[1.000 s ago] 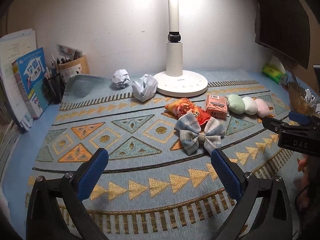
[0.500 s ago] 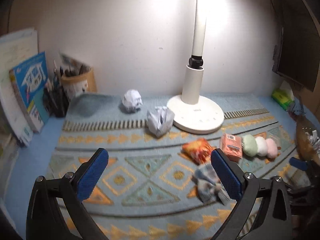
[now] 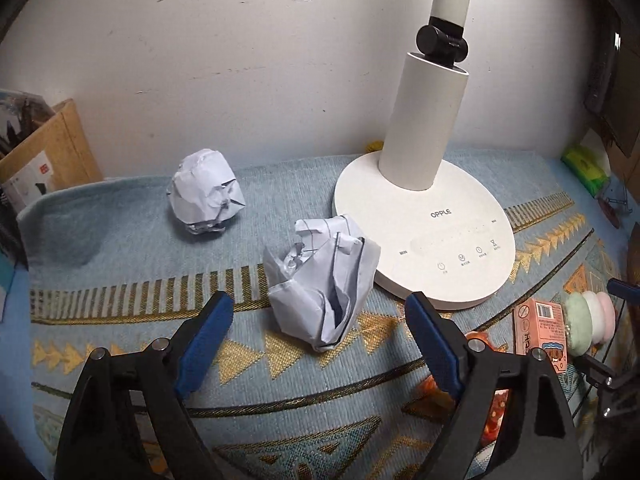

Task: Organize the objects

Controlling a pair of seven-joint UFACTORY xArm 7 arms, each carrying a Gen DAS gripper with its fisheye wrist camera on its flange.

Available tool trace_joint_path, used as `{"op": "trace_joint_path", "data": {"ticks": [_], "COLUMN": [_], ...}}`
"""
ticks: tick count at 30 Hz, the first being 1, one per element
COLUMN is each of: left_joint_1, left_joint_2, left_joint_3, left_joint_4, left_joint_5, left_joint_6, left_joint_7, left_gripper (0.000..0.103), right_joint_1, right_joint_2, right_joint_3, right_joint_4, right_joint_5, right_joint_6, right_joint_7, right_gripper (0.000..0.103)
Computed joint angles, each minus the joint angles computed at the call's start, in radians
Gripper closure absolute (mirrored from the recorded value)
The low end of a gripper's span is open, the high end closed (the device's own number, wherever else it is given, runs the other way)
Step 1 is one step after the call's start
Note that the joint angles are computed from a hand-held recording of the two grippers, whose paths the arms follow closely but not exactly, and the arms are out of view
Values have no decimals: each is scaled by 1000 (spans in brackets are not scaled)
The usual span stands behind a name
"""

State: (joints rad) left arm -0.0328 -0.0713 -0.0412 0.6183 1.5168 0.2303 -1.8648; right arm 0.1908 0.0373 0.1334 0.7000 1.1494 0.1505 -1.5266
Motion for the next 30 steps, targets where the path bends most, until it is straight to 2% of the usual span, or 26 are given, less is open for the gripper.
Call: {"op": "trace_joint_path", "data": {"ticks": [2,3,4,5,6,8,10,11,14,16,19,22,24,26,30], "left_joint_1": [-7,-7,-4,0,2,-1,-12,-21,-51,-86,-171,-253,-288,-302,-312], "left_joint_2": [15,19,19,19,22,1,-39,-74,-220,-345,-532,-618,-616,-583,-510], "left_joint_3": [-6,-5,-2,4,10,8,0,-12,-55,-107,-172,-285,-382,-473,-581], "left_joint_4": [14,20,25,27,25,10,-21,-45,-141,-216,-321,-366,-367,-354,-330], "left_joint_5": [-48,-28,28,60,50,87,74,53,-60,-191,-382,-536,-623,-696,-759], "left_joint_6": [21,20,5,-18,-36,-38,-23,1,50,106,178,257,313,365,437], "left_joint_7": [41,18,-35,-65,-58,-109,-113,-105,-51,19,99,80,44,23,-33], "left_gripper": [16,24,42,50,56,58,59,59,59,59,59,59,59,59,59], "right_joint_1": [-11,-18,-24,-27,-28,-19,-7,0,-8,-35,-63,-66,-60,-34,-45], "right_joint_2": [2,-6,-22,-38,-55,-100,-169,-204,-315,-408,-518,-608,-671,-740,-935], "right_joint_3": [-13,-16,-20,-27,-35,-47,-65,-72,-68,-39,-36,-60,-88,-137,-194], "right_joint_4": [2,-2,-9,-20,-33,-76,-139,-173,-280,-361,-436,-478,-498,-526,-621], "right_joint_5": [-54,-41,-19,-7,-3,-3,-19,-38,-157,-250,-326,-392,-451,-491,-603], "right_joint_6": [35,54,84,105,123,141,167,169,163,148,197,305,397,470,535], "right_joint_7": [72,62,40,36,43,47,78,117,343,501,655,756,785,767,764], "right_gripper": [0,4,19,32,34,38,38,38,38,38,37,32,30,30,29]}}
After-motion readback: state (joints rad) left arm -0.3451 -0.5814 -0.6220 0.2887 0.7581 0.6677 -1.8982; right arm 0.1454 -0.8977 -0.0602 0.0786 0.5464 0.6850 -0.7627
